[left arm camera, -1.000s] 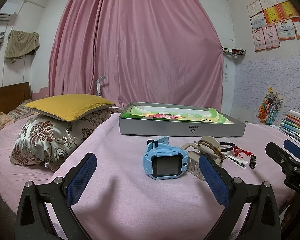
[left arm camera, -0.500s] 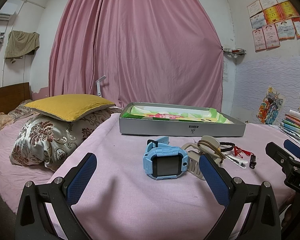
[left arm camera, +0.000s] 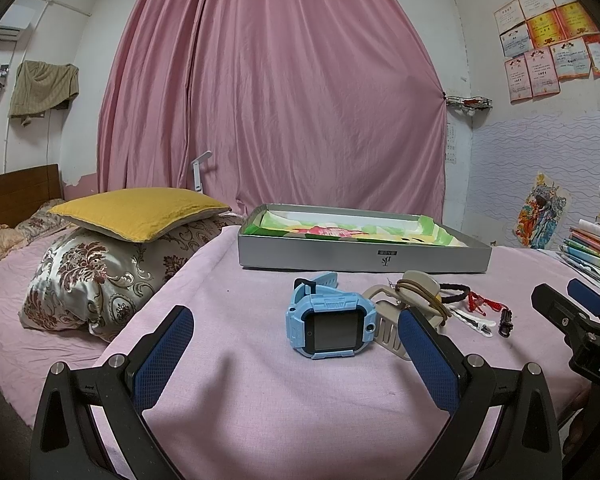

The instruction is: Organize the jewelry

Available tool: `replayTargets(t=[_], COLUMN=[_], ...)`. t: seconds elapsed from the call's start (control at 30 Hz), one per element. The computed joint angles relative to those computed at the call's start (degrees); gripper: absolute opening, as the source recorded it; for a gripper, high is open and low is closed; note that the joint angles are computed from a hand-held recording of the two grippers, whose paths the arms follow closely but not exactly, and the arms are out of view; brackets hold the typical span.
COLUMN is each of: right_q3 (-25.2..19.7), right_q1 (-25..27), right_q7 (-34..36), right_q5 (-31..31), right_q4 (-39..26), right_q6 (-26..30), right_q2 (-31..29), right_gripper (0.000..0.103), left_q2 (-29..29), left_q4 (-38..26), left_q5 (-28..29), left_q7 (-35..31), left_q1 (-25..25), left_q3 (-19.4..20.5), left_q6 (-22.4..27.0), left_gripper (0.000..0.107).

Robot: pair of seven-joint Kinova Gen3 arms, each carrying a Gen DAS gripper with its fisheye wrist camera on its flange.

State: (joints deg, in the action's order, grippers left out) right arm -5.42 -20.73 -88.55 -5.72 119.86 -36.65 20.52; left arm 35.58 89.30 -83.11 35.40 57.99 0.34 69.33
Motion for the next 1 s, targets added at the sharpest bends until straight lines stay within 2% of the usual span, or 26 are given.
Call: replayTargets(t=[0.47,0.63,0.9,1.0], right_q3=[-0.2,-1.8,-0.9,0.2], right_q1=[0.2,2.4,1.2,0.0], right_q7=[-0.4,-3.0,-2.2,-1.3], right_q5=[0.5,5.6,5.3,3.9], right_q4=[0.2,-0.3,-5.2,-7.5], right_q6=[-0.4,1.4,13.8,18.7], right_q2=[0.3,-0.1,-1.3,-1.2], right_gripper=[0.102,0.102,0.101,0.093], left_q2=[-0.1,-1.4,-4.5,-5.4], left_q4=[0.1,1.3,1.5,1.7], left_q5=[0.0,-0.7,2.3,4.0], left_q7=[0.1,0.7,-1.9,-2.5], left_q1=[-0.1,-0.8,-6.0,-7.4], left_q3=[0.1,0.4,2.0,1.7], left_q6=[-0.1,-1.9,-11.5,-15.5], left_gripper=[0.102,0.102,0.102,0.102])
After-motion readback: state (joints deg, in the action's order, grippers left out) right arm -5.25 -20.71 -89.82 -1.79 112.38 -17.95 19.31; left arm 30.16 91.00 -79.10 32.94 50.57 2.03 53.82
